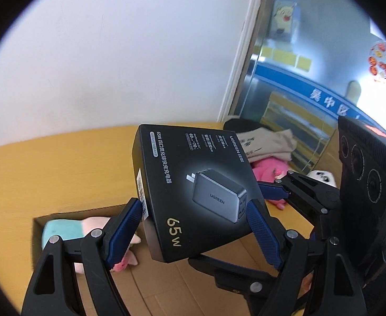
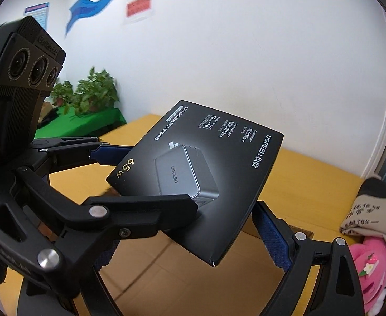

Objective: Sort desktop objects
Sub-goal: 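Lower the charger box into the cardboard box and open the right tool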

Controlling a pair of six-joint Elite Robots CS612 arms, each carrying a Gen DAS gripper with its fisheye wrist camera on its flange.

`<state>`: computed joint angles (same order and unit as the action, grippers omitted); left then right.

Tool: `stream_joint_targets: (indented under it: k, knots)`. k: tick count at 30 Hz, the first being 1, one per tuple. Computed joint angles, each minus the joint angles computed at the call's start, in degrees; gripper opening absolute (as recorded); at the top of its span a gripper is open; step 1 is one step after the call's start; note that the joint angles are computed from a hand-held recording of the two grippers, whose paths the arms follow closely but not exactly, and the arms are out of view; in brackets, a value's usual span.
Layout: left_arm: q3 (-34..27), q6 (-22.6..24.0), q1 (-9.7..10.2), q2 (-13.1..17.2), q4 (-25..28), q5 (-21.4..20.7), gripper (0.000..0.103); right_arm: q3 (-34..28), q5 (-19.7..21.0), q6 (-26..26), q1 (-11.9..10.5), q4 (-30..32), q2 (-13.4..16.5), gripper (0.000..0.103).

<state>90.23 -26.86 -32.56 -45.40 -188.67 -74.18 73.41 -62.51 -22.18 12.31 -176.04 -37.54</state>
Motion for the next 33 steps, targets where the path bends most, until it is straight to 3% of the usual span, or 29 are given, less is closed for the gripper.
stream_joint_targets:
  k: [11,17,23,27,29,33]
  knots:
    - [-8.4,-6.0,3.36,8.0,10.0,-8.3,0.081,-10.9,-0.8,-0.2,-1.1,14.9,8.7,0.096]
    - [-11.0,-6.0,3.71,10.2,14.6,-10.4,0.081,-14.2,-2.8,0.0,-1.1,22.0,10.9,0.096]
    - [-12.1,-8.9,4.02,10.8,17.7,-11.7,0.081,-16.8,-4.1,0.0,-1.2,27.5,12.1,0.096]
    - [-12.8,-11.0,4.30,10.9,20.2,-12.9,0.080,-16.3,-5.6,0.1,-1.1,27.2,12.2,0.096]
    - [-12.0,-11.5,4.11,10.2,19.5,-11.8,0.080,-15.5,-6.3,0.7,-1.0,26.1,11.6,0.095]
    - [-6.9,-9.5,2.92,5.8,17.1,-6.3,0.080,-10.8,-6.4,1.1,-1.6,21.2,8.2,0.100]
